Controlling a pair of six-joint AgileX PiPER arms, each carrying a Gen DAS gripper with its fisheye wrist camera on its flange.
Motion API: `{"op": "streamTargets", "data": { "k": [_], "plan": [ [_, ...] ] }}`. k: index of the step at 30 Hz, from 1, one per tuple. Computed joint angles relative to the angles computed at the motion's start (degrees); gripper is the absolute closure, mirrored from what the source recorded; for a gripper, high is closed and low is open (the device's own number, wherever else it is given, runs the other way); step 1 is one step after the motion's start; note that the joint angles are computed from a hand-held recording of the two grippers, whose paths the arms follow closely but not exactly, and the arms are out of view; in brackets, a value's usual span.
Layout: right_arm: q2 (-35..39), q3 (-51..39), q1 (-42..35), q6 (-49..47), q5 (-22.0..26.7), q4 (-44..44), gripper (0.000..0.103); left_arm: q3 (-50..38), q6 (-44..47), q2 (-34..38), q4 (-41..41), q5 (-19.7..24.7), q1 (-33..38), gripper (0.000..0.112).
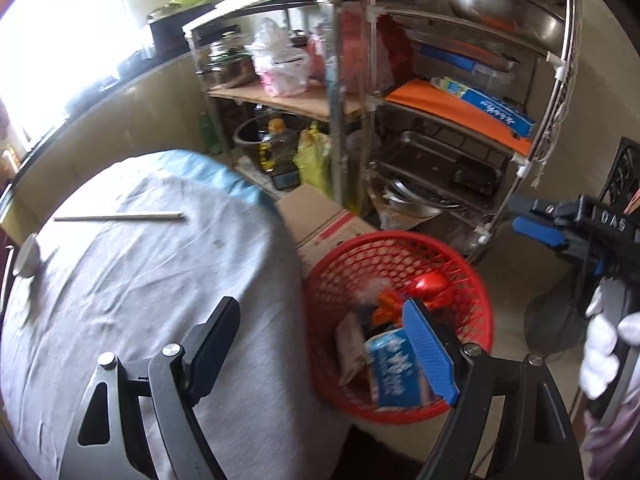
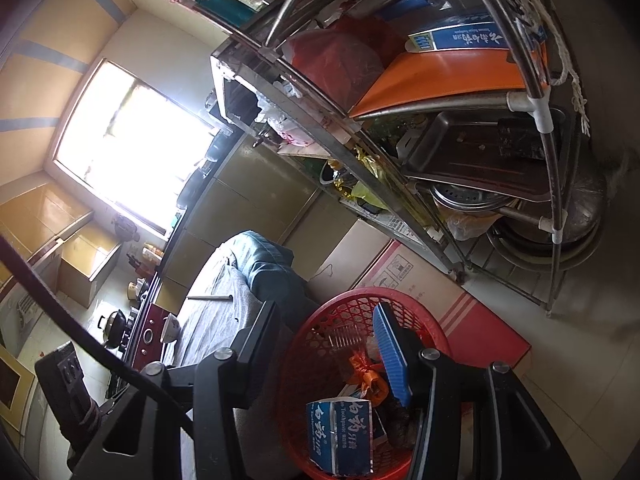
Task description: Collect trash
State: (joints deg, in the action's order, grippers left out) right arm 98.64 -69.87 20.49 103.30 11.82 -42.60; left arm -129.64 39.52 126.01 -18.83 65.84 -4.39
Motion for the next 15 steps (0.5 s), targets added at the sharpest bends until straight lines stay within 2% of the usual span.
{"op": "streamTargets", "data": {
  "k": [4, 9, 15],
  "plan": [
    [1.3, -2.7, 1.4, -4.6, 1.3, 3.7, 0.051, 7.9, 1.5, -4.7, 0.7, -5.6, 3.0, 0.028],
    [5.0, -10.3, 4.3, -16.0, 4.8, 12.6, 0.051, 10.6, 0.7, -6.9, 0.9, -8.1, 7.8, 0.028],
    [13.8, -27.4, 9.7, -33.3, 13.9, 23.2, 0.051, 9.9, -2.6, -7.7, 1.6, -9.9, 14.8, 0.028]
  ]
}}
